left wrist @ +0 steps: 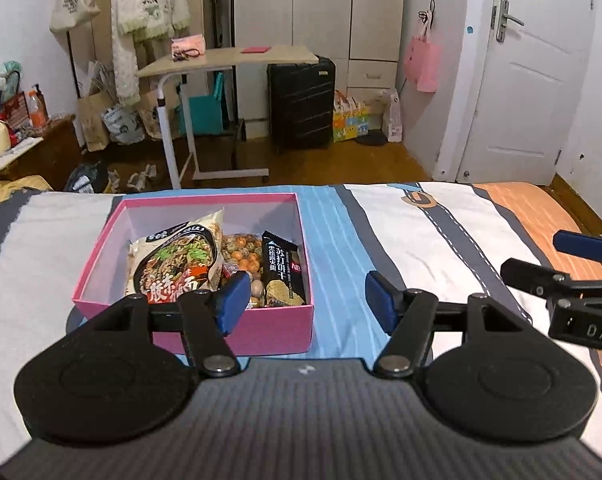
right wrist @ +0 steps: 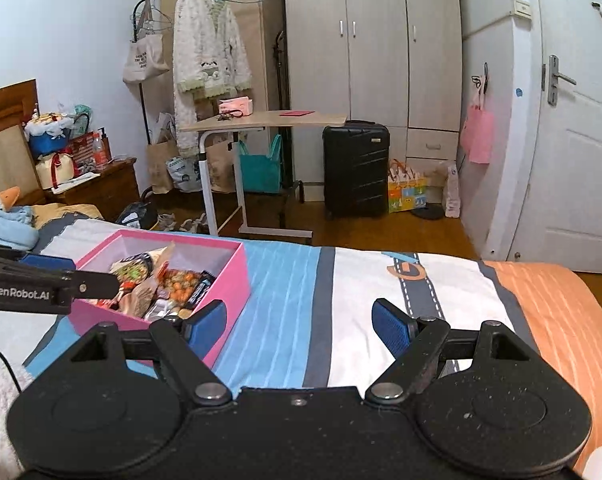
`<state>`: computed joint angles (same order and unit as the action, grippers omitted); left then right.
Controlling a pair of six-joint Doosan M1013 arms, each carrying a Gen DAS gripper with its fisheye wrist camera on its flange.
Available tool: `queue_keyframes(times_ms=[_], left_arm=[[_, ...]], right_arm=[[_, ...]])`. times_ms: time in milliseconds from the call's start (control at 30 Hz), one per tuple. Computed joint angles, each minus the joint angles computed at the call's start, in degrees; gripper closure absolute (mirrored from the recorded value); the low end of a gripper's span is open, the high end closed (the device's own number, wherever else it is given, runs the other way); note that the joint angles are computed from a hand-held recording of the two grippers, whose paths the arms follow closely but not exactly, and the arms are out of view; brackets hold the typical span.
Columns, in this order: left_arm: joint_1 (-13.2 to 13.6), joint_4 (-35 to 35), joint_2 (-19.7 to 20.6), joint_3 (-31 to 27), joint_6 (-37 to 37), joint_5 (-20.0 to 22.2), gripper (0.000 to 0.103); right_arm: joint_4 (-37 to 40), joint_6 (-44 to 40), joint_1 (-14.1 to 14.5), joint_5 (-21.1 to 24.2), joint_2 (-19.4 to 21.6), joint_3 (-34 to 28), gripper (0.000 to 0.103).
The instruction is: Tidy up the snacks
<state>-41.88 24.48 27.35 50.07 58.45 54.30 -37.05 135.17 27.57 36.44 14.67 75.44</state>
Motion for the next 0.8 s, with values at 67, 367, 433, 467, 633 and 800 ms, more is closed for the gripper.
queue_keyframes(times_ms=[67,367,433,467,633,800], left_arm=[[-0.40,1.17,-0.63,1.22,-0.99,-0.85,0.039],[-1.38,7.17,-2.49,6.39,-7.13,-3.91,0.033],[-1.41,7.20,-2.50,6.76,-7.54,-4.20,0.032],[-1.33,7.01,-2.71,7.28,-7.89,-4.90,0.032],[-1.50,8.17,-3.44,8.96,-9.06,-6.76,0.030],[-2.11,9.70,-3.08,8.78,-9.27,-5.57,0.024]], right_arm=[[-1.42,0.96,0.34,-0.47,-0.39,0.75,0.019],[-6.82,5.62,1.57,-1.27,-1.45,3.24,0.019],[-7.01,5.76,1.64,-1.00,-1.43,3.42,0.019],[-7.09,5.94,1.69,-0.80,-1.39,3.45,0.019],[-6.61,6.87,1.47,-1.04,-1.71,4.25,0.019],[-6.33,7.58,1.22,0.00,-1.68,4.26,0.018]])
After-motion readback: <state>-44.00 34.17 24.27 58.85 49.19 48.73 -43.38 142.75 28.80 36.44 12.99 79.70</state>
